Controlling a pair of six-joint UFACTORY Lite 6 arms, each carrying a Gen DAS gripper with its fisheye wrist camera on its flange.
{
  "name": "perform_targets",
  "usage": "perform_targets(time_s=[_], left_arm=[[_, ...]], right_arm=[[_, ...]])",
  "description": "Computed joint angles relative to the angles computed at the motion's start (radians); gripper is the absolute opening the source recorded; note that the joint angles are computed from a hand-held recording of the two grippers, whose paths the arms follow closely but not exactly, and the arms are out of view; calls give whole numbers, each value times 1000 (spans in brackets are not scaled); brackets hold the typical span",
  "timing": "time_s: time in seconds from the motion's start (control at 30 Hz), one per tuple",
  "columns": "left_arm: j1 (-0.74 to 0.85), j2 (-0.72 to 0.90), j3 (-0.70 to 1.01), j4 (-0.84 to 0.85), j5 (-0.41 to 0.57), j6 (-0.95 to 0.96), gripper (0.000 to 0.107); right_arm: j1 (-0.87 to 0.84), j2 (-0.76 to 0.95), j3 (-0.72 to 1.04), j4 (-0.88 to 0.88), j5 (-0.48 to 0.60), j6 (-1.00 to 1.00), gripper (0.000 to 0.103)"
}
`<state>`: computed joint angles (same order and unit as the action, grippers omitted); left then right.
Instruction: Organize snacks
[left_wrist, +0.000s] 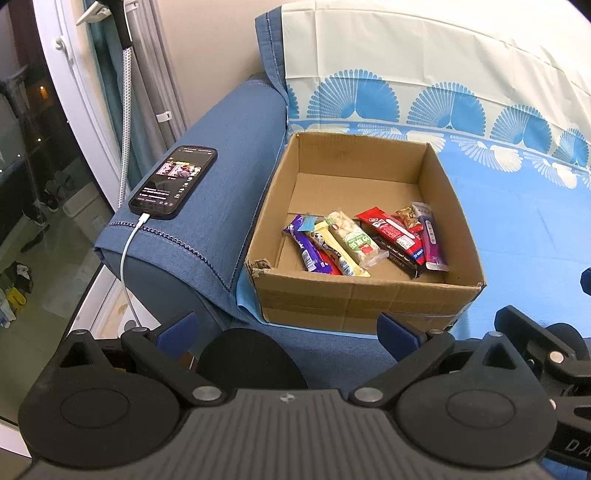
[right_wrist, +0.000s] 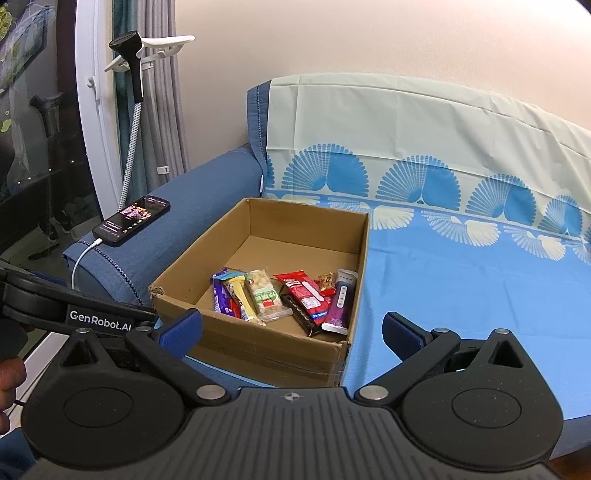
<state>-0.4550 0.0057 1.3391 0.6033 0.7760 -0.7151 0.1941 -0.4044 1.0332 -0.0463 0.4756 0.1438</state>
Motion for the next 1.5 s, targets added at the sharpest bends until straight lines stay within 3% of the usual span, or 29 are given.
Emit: perform_targets(time_s=[1.5], left_arm=[[5,2,10,-4,13,15,103]], right_arm=[[9,-1,-1,-19,-1,21,103]])
